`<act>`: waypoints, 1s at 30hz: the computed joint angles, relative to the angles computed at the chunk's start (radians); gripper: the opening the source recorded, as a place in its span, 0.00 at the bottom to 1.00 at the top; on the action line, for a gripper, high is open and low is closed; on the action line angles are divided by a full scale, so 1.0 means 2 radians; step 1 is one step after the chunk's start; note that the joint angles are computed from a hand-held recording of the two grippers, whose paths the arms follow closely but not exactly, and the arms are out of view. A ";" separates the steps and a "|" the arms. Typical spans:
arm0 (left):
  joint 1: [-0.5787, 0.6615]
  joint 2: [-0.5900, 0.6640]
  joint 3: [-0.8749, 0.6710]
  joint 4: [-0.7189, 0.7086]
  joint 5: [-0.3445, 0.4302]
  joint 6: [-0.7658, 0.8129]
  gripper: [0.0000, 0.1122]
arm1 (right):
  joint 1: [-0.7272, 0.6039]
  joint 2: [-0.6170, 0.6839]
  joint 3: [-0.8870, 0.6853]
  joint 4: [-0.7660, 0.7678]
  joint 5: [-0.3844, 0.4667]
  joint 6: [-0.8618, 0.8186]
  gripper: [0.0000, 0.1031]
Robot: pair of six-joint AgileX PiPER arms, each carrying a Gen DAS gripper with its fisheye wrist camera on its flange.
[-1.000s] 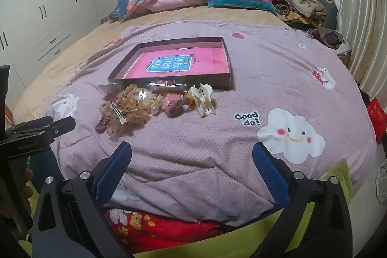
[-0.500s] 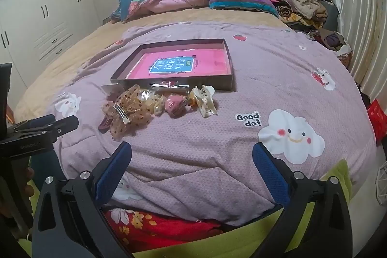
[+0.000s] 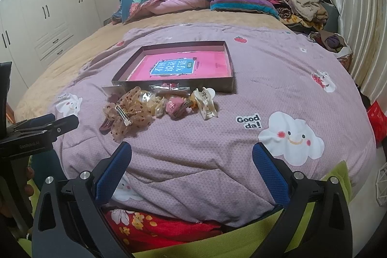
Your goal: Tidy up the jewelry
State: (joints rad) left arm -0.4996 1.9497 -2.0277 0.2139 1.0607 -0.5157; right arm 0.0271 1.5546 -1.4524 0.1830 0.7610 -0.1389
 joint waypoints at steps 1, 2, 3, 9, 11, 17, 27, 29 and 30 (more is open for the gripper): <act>0.000 0.001 -0.002 0.000 0.001 0.000 0.84 | 0.000 0.000 0.000 0.001 0.000 -0.001 0.96; 0.001 0.000 0.001 -0.001 0.000 0.000 0.84 | 0.000 0.000 -0.001 0.000 0.000 0.001 0.96; 0.000 0.001 -0.003 -0.002 0.002 0.001 0.84 | 0.000 0.000 0.000 0.001 0.000 -0.001 0.96; 0.000 -0.001 0.003 0.000 -0.002 -0.001 0.84 | -0.001 0.000 -0.001 0.002 0.001 -0.001 0.96; -0.001 -0.001 0.003 0.002 -0.001 -0.002 0.84 | -0.002 0.000 -0.002 0.003 0.002 -0.002 0.96; 0.000 0.003 -0.010 -0.001 0.007 0.002 0.84 | -0.002 0.001 -0.003 0.003 0.003 -0.002 0.96; -0.001 0.004 -0.012 0.000 0.009 0.001 0.84 | -0.005 0.001 -0.002 0.008 0.002 -0.007 0.96; -0.002 0.004 -0.012 0.000 0.008 0.000 0.84 | -0.005 0.001 -0.002 0.009 0.002 -0.009 0.96; -0.002 0.004 -0.011 0.001 0.009 0.000 0.84 | -0.005 0.001 -0.002 0.008 0.002 -0.008 0.96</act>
State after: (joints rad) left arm -0.5031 1.9576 -2.0505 0.2154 1.0779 -0.5157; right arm 0.0178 1.5562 -1.4561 0.1993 0.7657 -0.1547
